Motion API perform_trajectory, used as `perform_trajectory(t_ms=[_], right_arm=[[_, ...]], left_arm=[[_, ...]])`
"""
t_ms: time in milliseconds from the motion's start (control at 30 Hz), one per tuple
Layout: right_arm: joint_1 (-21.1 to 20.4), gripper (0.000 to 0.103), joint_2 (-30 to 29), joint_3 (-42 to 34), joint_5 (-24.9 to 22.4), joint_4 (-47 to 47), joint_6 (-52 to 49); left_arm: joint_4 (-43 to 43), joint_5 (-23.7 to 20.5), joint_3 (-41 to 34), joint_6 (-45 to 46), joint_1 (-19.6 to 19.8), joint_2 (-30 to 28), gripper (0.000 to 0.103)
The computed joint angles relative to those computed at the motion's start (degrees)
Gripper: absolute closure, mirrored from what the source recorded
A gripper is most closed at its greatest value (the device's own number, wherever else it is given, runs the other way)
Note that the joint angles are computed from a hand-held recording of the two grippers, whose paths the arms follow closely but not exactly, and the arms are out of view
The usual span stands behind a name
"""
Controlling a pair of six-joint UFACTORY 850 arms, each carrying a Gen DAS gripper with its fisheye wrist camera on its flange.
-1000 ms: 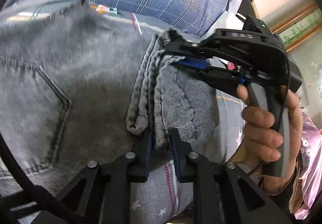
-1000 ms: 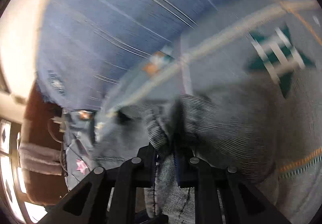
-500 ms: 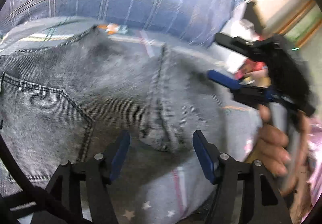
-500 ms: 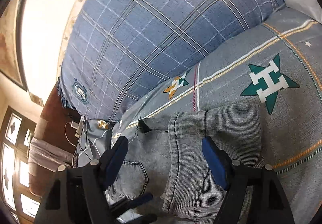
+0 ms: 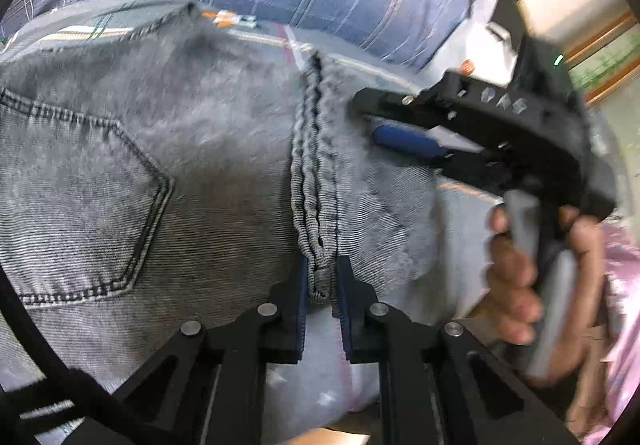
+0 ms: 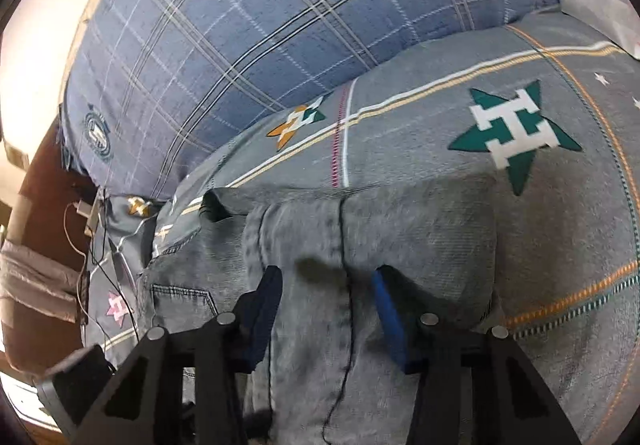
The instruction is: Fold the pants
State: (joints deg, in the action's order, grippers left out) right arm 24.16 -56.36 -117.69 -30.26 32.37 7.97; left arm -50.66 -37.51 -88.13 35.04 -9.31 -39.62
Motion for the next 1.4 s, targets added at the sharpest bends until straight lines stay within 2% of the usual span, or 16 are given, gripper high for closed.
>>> perform_trajectory(t_ms=[133,167,200,267,300,367,433,500,567,633,700,900,1033,1133,1267,1400], right_arm=[[0.02,0.053,-4.81,-7.16,-6.67,-3.87,3.25],[-0.2,0.053,-4.4,-6.12,-6.15,-1.41,0.55],[-0.53,0.053,-2.66,-2.78,-3.62,3.42,-4.06],[-0.94,0.052,0.8,2.48,1.59,15.42,-16.03],[-0.99,0.051,2.19,4.21,3.28,21.41,-22.03],[-0.35,0.032,5.5,8.35,7.52,33.41,-34.02],[1.0,0.025,8.47,12.17,10.94,44.87,-46.01],[2.45,0.02,10.47,15.24,11.54,56.86,-58.0],[4.25,0.008,11.93,18.2,10.64,68.85,-69.71],[5.59,0.008,11.93,18.99,8.95,75.95,-75.43],[7.25,0.008,10.58,16.3,9.28,73.46,-72.56],[10.95,0.008,3.47,2.43,12.29,40.23,-41.17],[11.9,0.009,1.41,1.98,11.59,37.53,-39.4],[11.49,0.017,-0.99,-0.59,8.2,29.81,-30.1],[11.57,0.029,-2.71,-3.13,7.53,16.25,-15.55],[11.29,0.041,-3.25,-3.78,6.6,13.01,-11.0]], left_arm=[[-1.6,1.41,0.08,3.58,0.1,-0.55,0.087],[-3.18,2.48,1.67,6.54,0.13,0.97,0.08],[-2.93,3.52,2.96,7.59,0.21,2.29,0.074],[-2.6,7.41,6.6,9.48,0.32,6.04,0.05],[-4.45,9.4,8.81,11.6,0.81,8.22,0.046],[-8.67,11.89,12.18,14.81,2.39,11.62,0.043],[-11.39,13.7,14.93,15.01,4.42,14.29,0.039],[-14.26,15.52,17.63,14.69,6.82,16.3,0.033],[-15.42,16.53,19.46,12.21,9.02,17.18,0.033],[-13.23,16.82,20.39,5.71,11.26,17.06,0.033],[-12.65,15.22,21.36,0.71,14.15,16.91,0.033],[-19.88,14.3,25.86,3.06,17.94,17.72,0.033],[-19.07,12.6,26.09,0.04,19.13,16.59,0.033],[-19.75,12.41,24.02,-1.02,19.11,14.13,0.034],[-17.11,15.57,21.11,-4.99,17.9,12.57,0.034],[-21.02,14.45,16.56,-8.19,18.55,8.82,0.033]])
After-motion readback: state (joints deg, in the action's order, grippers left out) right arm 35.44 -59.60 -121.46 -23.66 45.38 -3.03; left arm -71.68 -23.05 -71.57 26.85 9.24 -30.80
